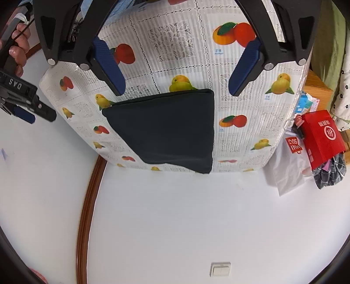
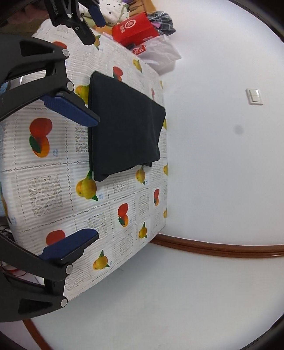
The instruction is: Fold small clothes
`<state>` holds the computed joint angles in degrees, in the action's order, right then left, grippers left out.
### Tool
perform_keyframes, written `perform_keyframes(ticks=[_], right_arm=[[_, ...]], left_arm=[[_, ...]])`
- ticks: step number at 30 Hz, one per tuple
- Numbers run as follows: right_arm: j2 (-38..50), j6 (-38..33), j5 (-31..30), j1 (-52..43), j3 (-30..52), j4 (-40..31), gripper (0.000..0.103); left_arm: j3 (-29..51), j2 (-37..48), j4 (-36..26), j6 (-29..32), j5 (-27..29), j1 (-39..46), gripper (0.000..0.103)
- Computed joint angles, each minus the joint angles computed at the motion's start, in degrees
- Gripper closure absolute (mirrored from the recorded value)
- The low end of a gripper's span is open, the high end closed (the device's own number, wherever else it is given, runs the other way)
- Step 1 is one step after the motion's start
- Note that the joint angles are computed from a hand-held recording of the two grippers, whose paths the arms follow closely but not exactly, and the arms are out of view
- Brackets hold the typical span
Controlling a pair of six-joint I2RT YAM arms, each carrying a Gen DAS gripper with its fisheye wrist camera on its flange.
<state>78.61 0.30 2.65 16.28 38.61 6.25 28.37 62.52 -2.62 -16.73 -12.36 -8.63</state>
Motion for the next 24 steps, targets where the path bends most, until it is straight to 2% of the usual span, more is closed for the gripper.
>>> perform_keyframes(ticks=[3, 6, 10, 24], right_arm=[[-4.22, -0.15, 2.21, 0.58, -2.78, -0.23, 0.003], [-7.51, -0.41, -0.43, -0.42, -4.23, -1.52, 0.002], [-9.48, -0.37, 1.18, 0.02, -5.11, -1.62, 0.001], [-12.1, 0.52, 1.56, 1.15, -6.98, -3.03, 0.001]], left_arm=[[-0.96, -3.19, -1.74, -0.22, -1.1, -1.41, 0.005], [-1.16, -5.06, -3.56, -0.16, -2.85, -3.37, 0.004], [-0.65, -5.29, -4.16, 0.24, -5.99, -5.31, 0.004], [-1.38, -6.12, -4.8, -0.48, -5.13, -4.88, 0.004]])
